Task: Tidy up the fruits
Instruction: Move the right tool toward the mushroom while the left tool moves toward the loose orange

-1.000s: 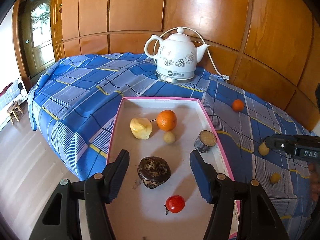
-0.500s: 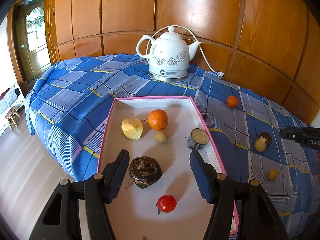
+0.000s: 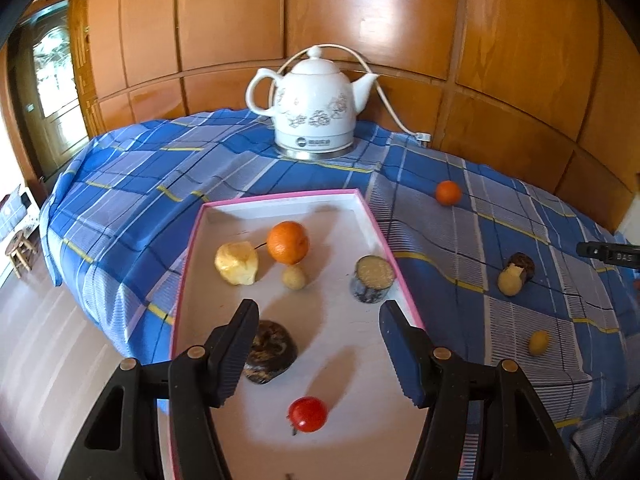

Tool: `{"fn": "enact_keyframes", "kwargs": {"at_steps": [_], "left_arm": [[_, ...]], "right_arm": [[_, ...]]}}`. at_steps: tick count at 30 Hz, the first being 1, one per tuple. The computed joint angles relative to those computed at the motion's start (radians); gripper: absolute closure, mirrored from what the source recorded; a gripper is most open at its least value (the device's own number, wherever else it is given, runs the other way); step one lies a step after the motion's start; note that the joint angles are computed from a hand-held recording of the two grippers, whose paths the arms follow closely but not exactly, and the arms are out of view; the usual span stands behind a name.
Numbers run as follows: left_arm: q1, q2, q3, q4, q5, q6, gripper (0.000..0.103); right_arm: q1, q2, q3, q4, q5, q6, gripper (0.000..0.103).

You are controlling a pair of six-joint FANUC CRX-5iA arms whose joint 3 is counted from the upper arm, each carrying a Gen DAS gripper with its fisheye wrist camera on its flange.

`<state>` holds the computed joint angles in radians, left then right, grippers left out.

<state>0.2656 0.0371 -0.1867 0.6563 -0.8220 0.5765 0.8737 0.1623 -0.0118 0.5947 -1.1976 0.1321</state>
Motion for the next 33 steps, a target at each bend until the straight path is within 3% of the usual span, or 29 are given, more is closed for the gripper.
{"fn": "enact_keyframes", "kwargs": {"at_steps": [11, 33], "left_arm": [[-0.102, 0.090, 0.143, -0.010, -0.093, 0.024, 0.039], [-0.333, 0.528, 0.706, -0.157, -0.301, 0.317, 0.038]], "right_arm": [[-0.038, -0.080, -0.108, -0.049, 0.084, -0.176, 0.062], [-0.042, -0.068, -0.076, -0.073, 0.109, -0.144, 0.062]]}}
